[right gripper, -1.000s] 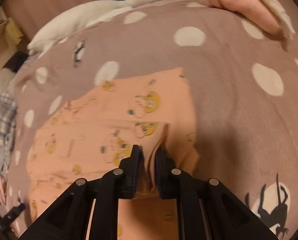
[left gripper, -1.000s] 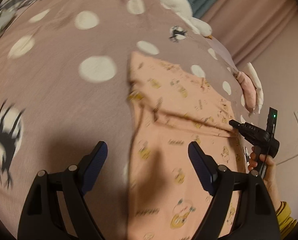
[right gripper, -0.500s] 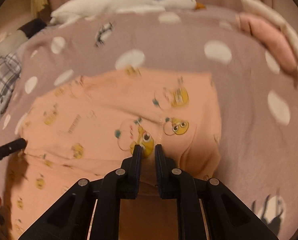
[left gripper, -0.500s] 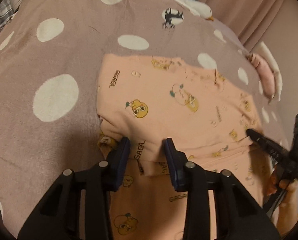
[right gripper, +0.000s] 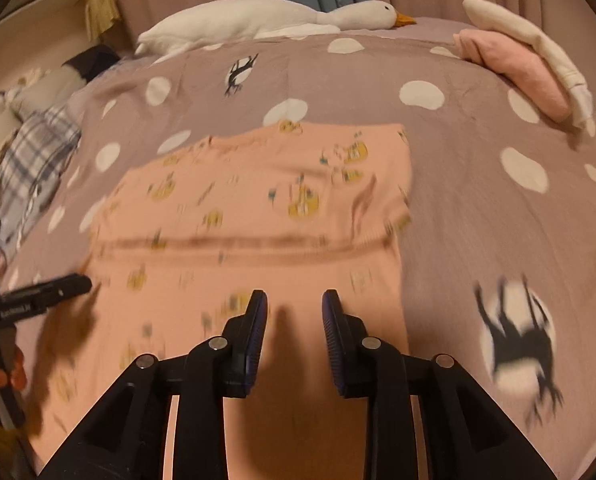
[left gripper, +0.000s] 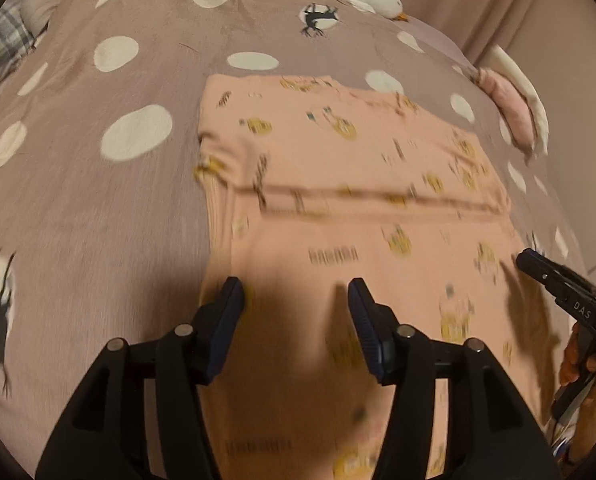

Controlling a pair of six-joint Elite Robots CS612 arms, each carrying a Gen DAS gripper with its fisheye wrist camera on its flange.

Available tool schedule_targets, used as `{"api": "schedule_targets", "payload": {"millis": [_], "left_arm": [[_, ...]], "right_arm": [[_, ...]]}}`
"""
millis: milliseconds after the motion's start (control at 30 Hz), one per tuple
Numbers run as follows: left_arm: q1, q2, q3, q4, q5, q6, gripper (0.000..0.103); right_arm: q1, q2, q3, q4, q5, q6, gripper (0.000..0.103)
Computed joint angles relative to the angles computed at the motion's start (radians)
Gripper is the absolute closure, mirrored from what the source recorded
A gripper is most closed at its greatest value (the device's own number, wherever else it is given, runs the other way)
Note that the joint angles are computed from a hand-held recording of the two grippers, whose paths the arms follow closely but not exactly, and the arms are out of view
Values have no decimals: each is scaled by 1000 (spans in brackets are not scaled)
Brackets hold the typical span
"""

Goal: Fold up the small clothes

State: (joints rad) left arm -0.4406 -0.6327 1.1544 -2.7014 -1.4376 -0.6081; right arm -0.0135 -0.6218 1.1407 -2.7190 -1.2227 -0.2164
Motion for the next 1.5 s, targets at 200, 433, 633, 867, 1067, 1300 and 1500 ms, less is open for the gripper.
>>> {"api": "schedule_targets", "payload": {"millis": [200,433,633,867,1067,1300,1500], "left_arm": [[-37,-43,86,-3,46,33,47],[-70,-80,164,-19,96,45,43],[-85,-114,217,-20,109,22,43],[-93,-139,256,-23,114,-20,39],[-96,-153,273,-22,128,-44,29],[-73,-170,316,-92,35,-101,25],[-18,-163,365,-294,-231,-186,25]], "right_arm": [[-5,-55,107,3,-4,-41,75],[-7,-104,202,-15,-31,-59,74],[-26,-147,276,-42,14,-30,68],[-47,-175,330,-107,27,37,53],[-62,-179,341,-121,37,103,53],[-80,-179,338,-77,56,150,52],[-115,-180,330,28,172,163,52]]}}
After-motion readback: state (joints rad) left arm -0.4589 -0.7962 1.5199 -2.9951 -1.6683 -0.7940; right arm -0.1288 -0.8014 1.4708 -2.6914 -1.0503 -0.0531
